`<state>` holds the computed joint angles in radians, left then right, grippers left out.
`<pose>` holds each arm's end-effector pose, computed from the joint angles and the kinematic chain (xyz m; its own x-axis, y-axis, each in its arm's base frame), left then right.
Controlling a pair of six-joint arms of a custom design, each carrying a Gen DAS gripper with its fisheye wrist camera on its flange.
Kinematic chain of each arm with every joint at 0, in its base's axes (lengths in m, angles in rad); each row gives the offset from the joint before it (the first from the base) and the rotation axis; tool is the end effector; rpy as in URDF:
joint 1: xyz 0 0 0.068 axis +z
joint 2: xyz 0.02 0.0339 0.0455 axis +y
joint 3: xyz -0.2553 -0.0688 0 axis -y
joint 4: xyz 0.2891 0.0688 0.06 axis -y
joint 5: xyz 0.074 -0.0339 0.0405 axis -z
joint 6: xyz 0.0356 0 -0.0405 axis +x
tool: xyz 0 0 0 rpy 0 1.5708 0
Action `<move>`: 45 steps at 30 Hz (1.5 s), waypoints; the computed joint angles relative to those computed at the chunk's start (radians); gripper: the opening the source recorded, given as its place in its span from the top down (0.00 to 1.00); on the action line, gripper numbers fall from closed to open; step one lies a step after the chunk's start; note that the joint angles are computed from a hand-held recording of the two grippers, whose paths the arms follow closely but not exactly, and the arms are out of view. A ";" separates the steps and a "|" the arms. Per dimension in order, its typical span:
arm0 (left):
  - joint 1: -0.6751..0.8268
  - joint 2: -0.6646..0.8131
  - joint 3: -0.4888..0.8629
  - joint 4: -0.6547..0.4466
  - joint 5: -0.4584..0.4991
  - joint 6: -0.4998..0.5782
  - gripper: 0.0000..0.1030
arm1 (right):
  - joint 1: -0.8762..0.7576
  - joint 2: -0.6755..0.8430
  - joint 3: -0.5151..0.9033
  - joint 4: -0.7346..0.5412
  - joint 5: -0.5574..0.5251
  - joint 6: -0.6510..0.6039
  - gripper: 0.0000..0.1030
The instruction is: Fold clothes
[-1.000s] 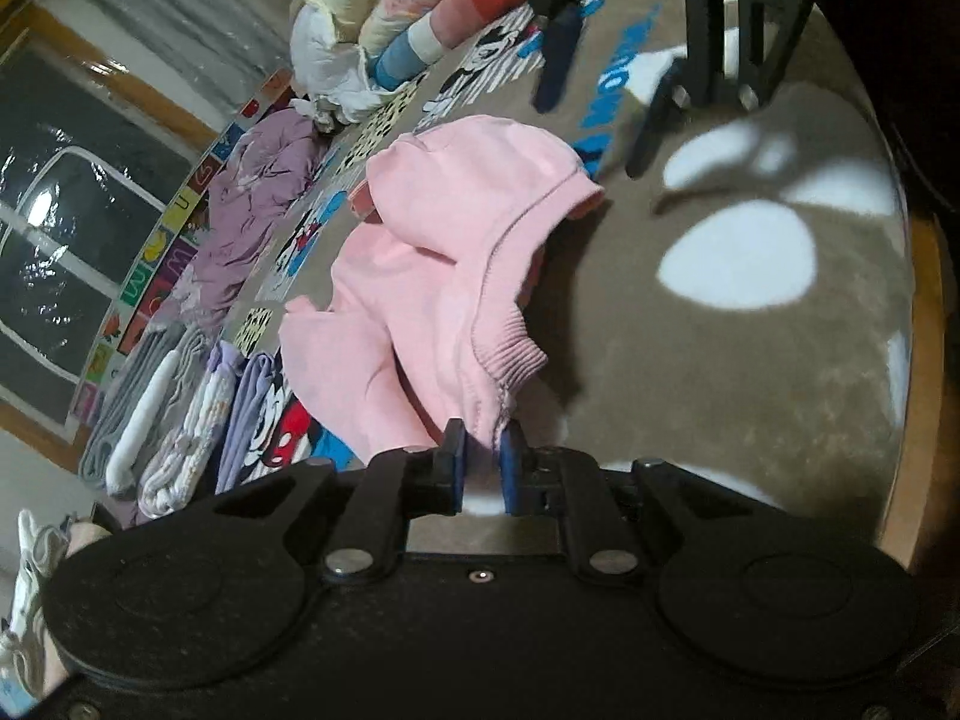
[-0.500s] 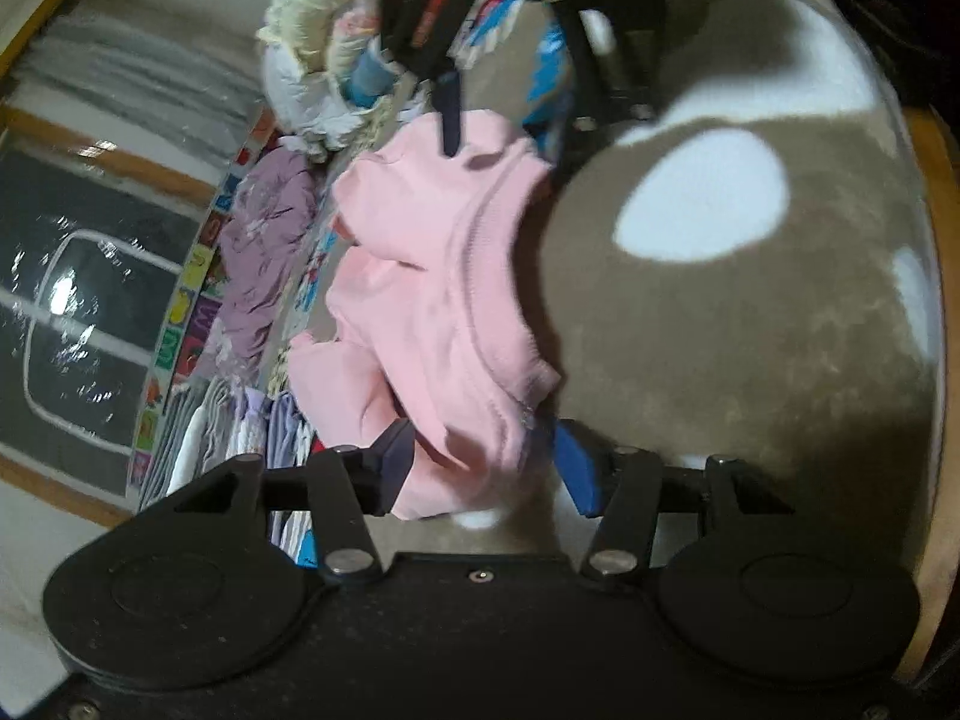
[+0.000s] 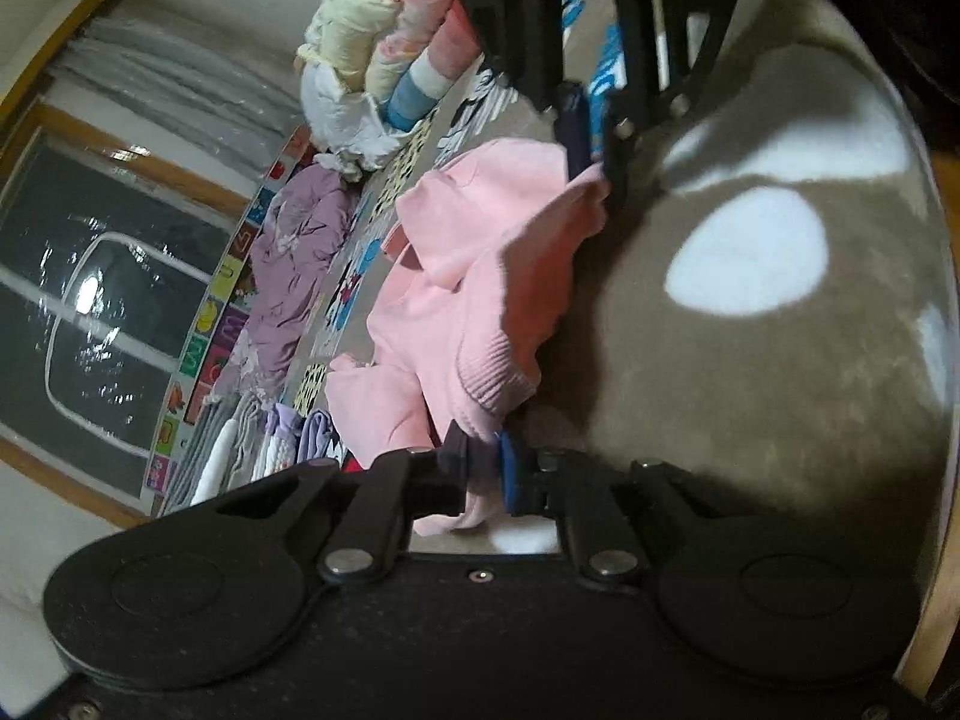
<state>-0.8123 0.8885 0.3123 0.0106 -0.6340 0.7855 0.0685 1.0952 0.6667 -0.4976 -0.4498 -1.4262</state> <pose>0.1672 -0.1458 0.1494 -0.0903 0.9237 -0.3724 0.4309 0.3734 0.8215 0.2531 0.0329 0.1901 0.2040 -0.8792 -0.4305 -0.8355 0.0727 -0.5446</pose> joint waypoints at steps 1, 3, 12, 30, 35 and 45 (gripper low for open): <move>0.000 -0.018 -0.005 -0.025 0.012 0.007 0.91 | -0.010 -0.026 -0.005 -0.036 -0.006 -0.018 0.87; -0.007 -0.046 -0.014 -0.082 0.029 0.018 0.91 | -0.026 -0.060 -0.021 -0.077 -0.002 -0.059 0.87; -0.038 -0.022 0.012 -0.244 0.049 -0.051 0.91 | 0.035 -0.158 -0.110 -0.077 0.118 -0.007 0.83; 0.329 -0.036 0.226 -0.358 0.396 -0.756 0.16 | -0.393 0.192 0.072 0.148 -0.577 1.105 0.37; 0.499 0.064 0.246 -0.231 0.535 -1.006 0.16 | -0.502 0.457 -0.049 0.801 -0.663 1.746 0.30; 0.763 0.573 0.538 -0.078 0.845 -1.262 0.16 | -0.520 0.654 -0.074 1.139 -0.722 1.782 0.20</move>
<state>-0.0493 1.4614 0.8507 -0.0677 0.2113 -0.4768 -0.4519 1.7495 0.5931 0.6410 -1.1717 0.3562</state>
